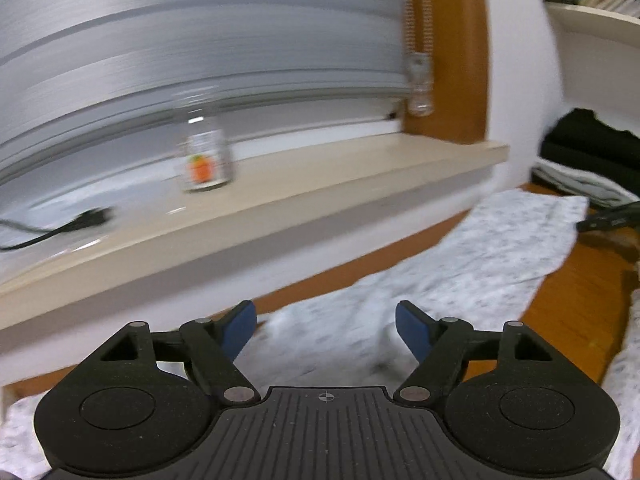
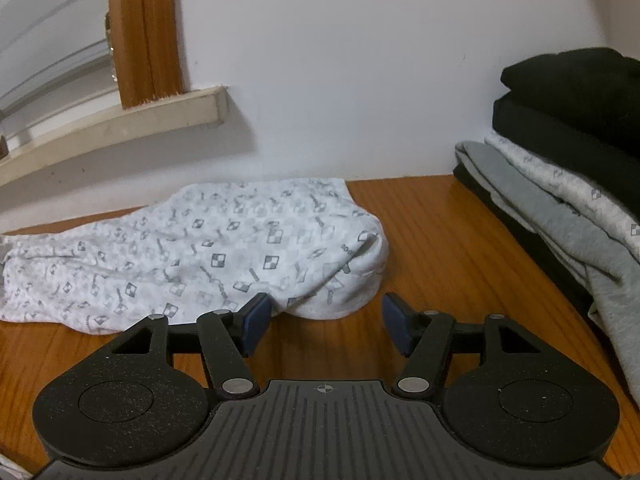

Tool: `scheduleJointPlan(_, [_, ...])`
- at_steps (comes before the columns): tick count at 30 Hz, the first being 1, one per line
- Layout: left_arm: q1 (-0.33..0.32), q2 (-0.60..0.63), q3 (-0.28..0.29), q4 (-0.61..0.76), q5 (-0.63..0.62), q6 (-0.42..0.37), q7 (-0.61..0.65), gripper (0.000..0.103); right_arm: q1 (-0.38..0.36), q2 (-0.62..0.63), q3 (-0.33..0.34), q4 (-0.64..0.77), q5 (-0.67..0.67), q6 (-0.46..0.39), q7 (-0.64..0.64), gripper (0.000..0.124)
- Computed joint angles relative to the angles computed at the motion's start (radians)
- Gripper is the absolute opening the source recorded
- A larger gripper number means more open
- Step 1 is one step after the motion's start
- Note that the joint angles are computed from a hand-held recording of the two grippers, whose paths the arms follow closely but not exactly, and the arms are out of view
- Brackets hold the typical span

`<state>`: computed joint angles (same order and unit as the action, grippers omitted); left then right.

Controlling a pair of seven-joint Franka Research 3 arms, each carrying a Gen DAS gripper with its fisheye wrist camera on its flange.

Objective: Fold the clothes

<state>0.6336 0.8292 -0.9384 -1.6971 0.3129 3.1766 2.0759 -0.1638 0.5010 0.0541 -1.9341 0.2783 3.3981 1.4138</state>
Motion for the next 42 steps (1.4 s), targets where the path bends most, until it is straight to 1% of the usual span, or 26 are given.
scheduleJointPlan(2, [-0.022, 0.021, -0.005, 0.014, 0.006, 0.001, 0.007, 0.081, -0.04, -0.001, 0.038, 0.002, -0.013, -0.01, 0.012, 0.065])
scheduleJointPlan(4, [-0.055, 0.037, 0.011, 0.032, 0.011, 0.004, 0.011, 0.081, -0.042, -0.003, 0.036, 0.011, -0.004, -0.032, 0.024, 0.065])
scheduleJointPlan(6, [-0.08, 0.055, 0.028, 0.047, 0.015, 0.008, 0.011, 0.081, -0.087, 0.001, 0.081, 0.027, -0.005, -0.047, 0.038, 0.066])
scheduleJointPlan(9, [-0.09, 0.088, 0.031, 0.074, 0.008, -0.022, 0.019, 0.081, -0.148, 0.019, 0.146, 0.062, -0.009, -0.075, 0.05, 0.069])
scheduleJointPlan(12, [-0.092, 0.099, 0.033, 0.09, -0.019, -0.051, 0.041, 0.08, -0.154, 0.048, 0.155, 0.116, 0.01, -0.111, 0.05, 0.068])
scheduleJointPlan(13, [-0.089, 0.105, 0.028, 0.096, -0.03, -0.06, 0.053, 0.076, -0.166, 0.055, 0.169, 0.128, 0.017, -0.114, 0.044, 0.059])
scheduleJointPlan(14, [-0.085, 0.111, 0.021, 0.104, -0.045, -0.077, 0.063, 0.067, -0.185, 0.061, 0.191, 0.136, 0.023, -0.112, 0.035, 0.031])
scheduleJointPlan(15, [-0.076, 0.12, 0.008, 0.112, -0.062, -0.1, 0.075, 0.057, -0.204, 0.067, 0.212, 0.145, 0.027, -0.111, 0.028, 0.013])
scheduleJointPlan(16, [-0.065, 0.131, -0.008, 0.121, -0.079, -0.124, 0.089, 0.035, -0.235, 0.063, 0.247, 0.139, 0.03, -0.088, 0.018, 0.006])
scheduleJointPlan(17, [-0.05, 0.142, -0.027, 0.124, -0.095, -0.136, 0.107, 0.02, -0.276, 0.054, 0.291, 0.126, 0.025, -0.055, 0.013, 0.005])
scheduleJointPlan(18, [-0.024, 0.157, -0.061, 0.118, -0.11, -0.141, 0.133, 0.015, -0.3, 0.033, 0.304, 0.098, -0.038, -0.004, 0.076, 0.005])
scheduleJointPlan(20, [0.061, 0.222, -0.18, 0.108, -0.143, -0.199, 0.212, 0.014, -0.263, -0.024, 0.228, 0.048, -0.125, 0.095, 0.205, 0.005])
scheduleJointPlan(22, [0.123, 0.285, -0.274, 0.102, -0.185, -0.248, 0.274, 0.013, -0.125, -0.073, 0.058, 0.026, -0.103, 0.162, 0.261, 0.005])
scheduleJointPlan(23, [0.125, 0.281, -0.275, 0.095, -0.197, -0.231, 0.284, 0.016, -0.038, -0.078, -0.027, 0.035, -0.011, 0.182, 0.203, 0.006])
scheduleJointPlan(24, [0.116, 0.267, -0.261, 0.095, -0.207, -0.214, 0.285, 0.021, 0.05, -0.067, -0.098, 0.068, 0.139, 0.171, 0.074, 0.01])
scheduleJointPlan(26, [0.089, 0.241, -0.224, 0.106, -0.234, -0.202, 0.278, 0.042, 0.224, -0.017, -0.25, 0.173, 0.49, 0.084, -0.231, 0.025])
scheduleJointPlan(27, [0.075, 0.224, -0.202, 0.107, -0.245, -0.189, 0.275, 0.044, 0.312, 0.015, -0.337, 0.217, 0.636, 0.049, -0.335, 0.029])
scheduleJointPlan(29, [0.044, 0.187, -0.153, 0.106, -0.261, -0.164, 0.271, 0.051, 0.387, 0.052, -0.417, 0.246, 0.718, 0.009, -0.384, 0.039])
scheduleJointPlan(31, [0.036, 0.171, -0.137, 0.111, -0.279, -0.18, 0.279, 0.061, 0.344, 0.032, -0.358, 0.198, 0.555, -0.007, -0.268, 0.043])
scheduleJointPlan(32, [0.042, 0.173, -0.144, 0.11, -0.288, -0.192, 0.296, 0.068, 0.33, 0.025, -0.326, 0.185, 0.521, -0.015, -0.27, 0.043])
scheduleJointPlan(33, [0.047, 0.174, -0.151, 0.108, -0.298, -0.203, 0.313, 0.069, 0.326, 0.019, -0.306, 0.172, 0.492, -0.023, -0.273, 0.043])
scheduleJointPlan(34, [0.053, 0.174, -0.158, 0.105, -0.307, -0.213, 0.331, 0.069, 0.294, 0.009, -0.252, 0.159, 0.448, -0.026, -0.276, 0.045])
scheduleJointPlan(37, [0.059, 0.161, -0.16, 0.089, -0.332, -0.233, 0.376, 0.065, 0.118, -0.006, 0.005, 0.137, 0.292, -0.046, -0.286, 0.048])
scheduleJointPlan(39, [0.04, 0.141, -0.132, 0.09, -0.347, -0.235, 0.39, 0.045, 0.036, 0.007, 0.138, 0.143, 0.206, -0.077, -0.296, 0.048])
scheduleJointPlan(41, [0.021, 0.133, -0.112, 0.096, -0.366, -0.226, 0.405, 0.012, -0.021, 0.025, 0.244, 0.151, 0.141, -0.106, -0.308, 0.048])
scheduleJointPlan(42, [0.016, 0.133, -0.109, 0.095, -0.377, -0.205, 0.415, 0.005, -0.06, 0.037, 0.31, 0.155, 0.11, -0.121, -0.322, 0.048])
